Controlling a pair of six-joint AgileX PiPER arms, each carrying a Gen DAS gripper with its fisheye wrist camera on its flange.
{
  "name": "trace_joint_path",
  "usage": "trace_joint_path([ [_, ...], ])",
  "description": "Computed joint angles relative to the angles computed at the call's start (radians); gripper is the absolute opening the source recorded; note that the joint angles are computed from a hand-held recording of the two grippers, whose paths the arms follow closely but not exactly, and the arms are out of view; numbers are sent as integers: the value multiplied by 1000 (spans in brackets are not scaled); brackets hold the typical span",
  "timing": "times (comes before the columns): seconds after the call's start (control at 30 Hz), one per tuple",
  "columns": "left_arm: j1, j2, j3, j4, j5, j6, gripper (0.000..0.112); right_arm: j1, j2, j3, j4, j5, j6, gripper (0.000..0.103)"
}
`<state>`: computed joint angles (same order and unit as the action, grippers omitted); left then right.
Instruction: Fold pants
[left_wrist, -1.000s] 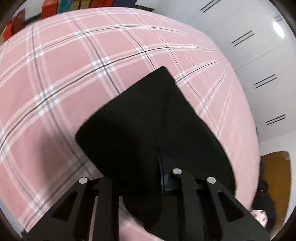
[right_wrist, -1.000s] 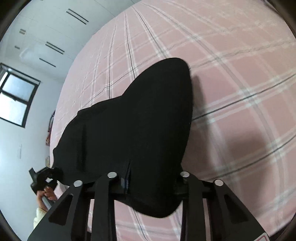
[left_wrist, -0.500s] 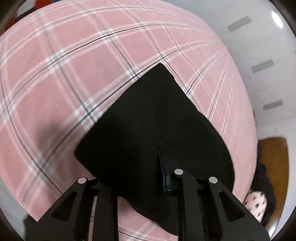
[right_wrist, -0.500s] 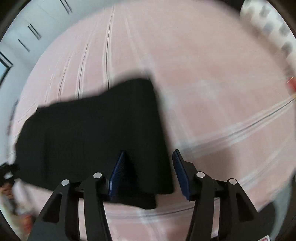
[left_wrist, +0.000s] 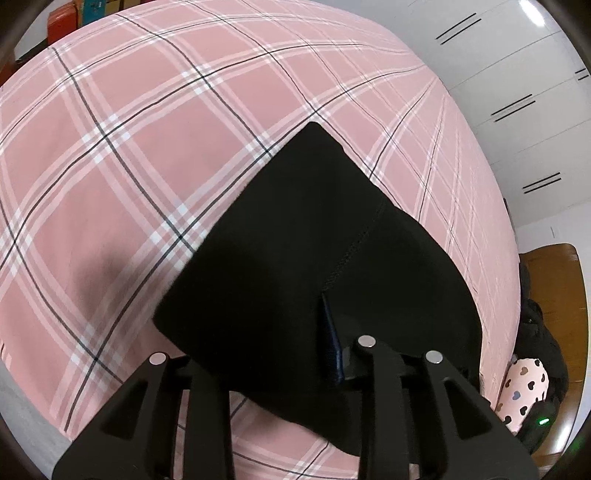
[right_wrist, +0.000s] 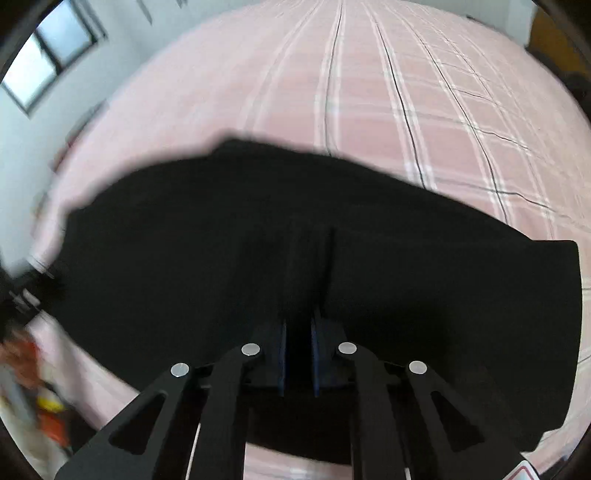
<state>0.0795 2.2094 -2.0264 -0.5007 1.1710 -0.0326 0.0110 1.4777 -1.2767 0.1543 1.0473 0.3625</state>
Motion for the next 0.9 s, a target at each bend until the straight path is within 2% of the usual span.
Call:
trace_joint_path([
  [0.07, -1, 2, 13, -9, -23, 1, 29, 7, 21, -43, 48, 7, -20, 12],
  [0.13, -5, -12, 43, -6, -49, 8, 29, 2, 79, -29, 150, 3, -90, 24],
  [0.17, -8, -16, 50, -1, -56, 8, 30, 10, 112, -21, 150, 0, -104, 35],
  [0.2, -11, -19, 55, 5, -60, 6, 30, 34, 106, 9, 110, -43, -106, 34],
  [0.23, -13, -20, 52, 10, -56, 3, 31, 48, 87, 17, 92, -60, -99, 34],
  [0.27, -11, -22, 51, 11, -53, 4, 33, 51, 59, 25, 90, -54, -92, 40],
  [0.3, -8, -19, 47, 4, -47, 7, 34, 47, 29, 35, 89, -47, -83, 51],
  [0.43, 6, -25, 79, -37, -67, 27, 34, 14, -123, 110, 67, -34, -53, 69],
  [0.47, 5, -23, 80, -41, -72, 23, 32, -2, -158, 131, 47, -13, -37, 77],
  [0.53, 15, -27, 98, -90, -83, 28, 22, -22, -201, 144, 43, 42, -17, 77],
  [0.6, 21, -56, 136, -118, -106, 33, 19, -73, -235, 191, 81, 37, -50, 77],
  [0.67, 11, -102, 165, -120, -134, 40, 18, -56, -239, 213, 65, 20, -25, 77],
  [0.73, -16, -154, 163, -104, -145, 37, 18, -88, -273, 234, 82, 50, -55, 77],
  [0.9, -156, -261, 58, -32, -113, 46, 18, -166, -339, 249, 114, 71, -105, 77],
])
